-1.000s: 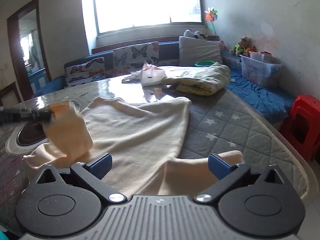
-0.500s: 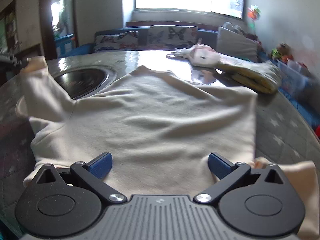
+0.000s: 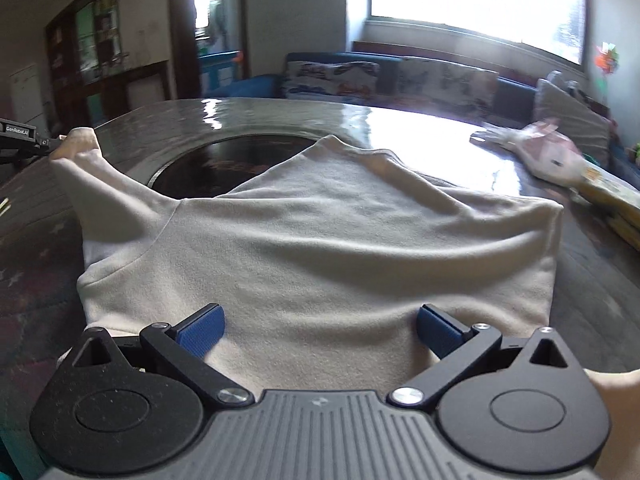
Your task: Fold clothes
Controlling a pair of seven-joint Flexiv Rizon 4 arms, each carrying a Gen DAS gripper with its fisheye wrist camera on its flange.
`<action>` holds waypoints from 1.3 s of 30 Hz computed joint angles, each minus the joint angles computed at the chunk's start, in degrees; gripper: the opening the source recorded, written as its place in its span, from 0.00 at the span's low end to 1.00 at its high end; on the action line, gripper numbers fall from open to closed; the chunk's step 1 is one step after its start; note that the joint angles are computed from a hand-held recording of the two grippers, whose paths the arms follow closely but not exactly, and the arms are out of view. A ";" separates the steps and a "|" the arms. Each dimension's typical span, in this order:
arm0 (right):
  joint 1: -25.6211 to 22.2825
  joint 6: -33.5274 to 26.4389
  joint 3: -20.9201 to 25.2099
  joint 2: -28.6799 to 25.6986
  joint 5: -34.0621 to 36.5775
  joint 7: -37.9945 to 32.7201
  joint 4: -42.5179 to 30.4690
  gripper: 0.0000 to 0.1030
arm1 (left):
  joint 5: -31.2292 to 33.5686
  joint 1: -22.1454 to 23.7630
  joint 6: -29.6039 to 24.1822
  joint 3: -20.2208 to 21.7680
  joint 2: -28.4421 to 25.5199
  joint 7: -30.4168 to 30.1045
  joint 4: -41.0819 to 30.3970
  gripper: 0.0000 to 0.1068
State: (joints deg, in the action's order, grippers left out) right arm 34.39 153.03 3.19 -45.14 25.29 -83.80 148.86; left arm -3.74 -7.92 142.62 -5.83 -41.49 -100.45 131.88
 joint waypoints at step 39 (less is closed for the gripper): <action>-55.91 -29.06 6.41 3.71 -63.86 42.87 -20.56 0.17 | -3.43 -10.24 -46.47 -10.79 -16.88 22.18 -47.68 0.47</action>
State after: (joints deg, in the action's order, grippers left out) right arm -21.51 123.96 9.61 -41.43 -38.56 -40.93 128.30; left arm -7.17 -18.16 96.15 -16.63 -58.37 -78.27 84.20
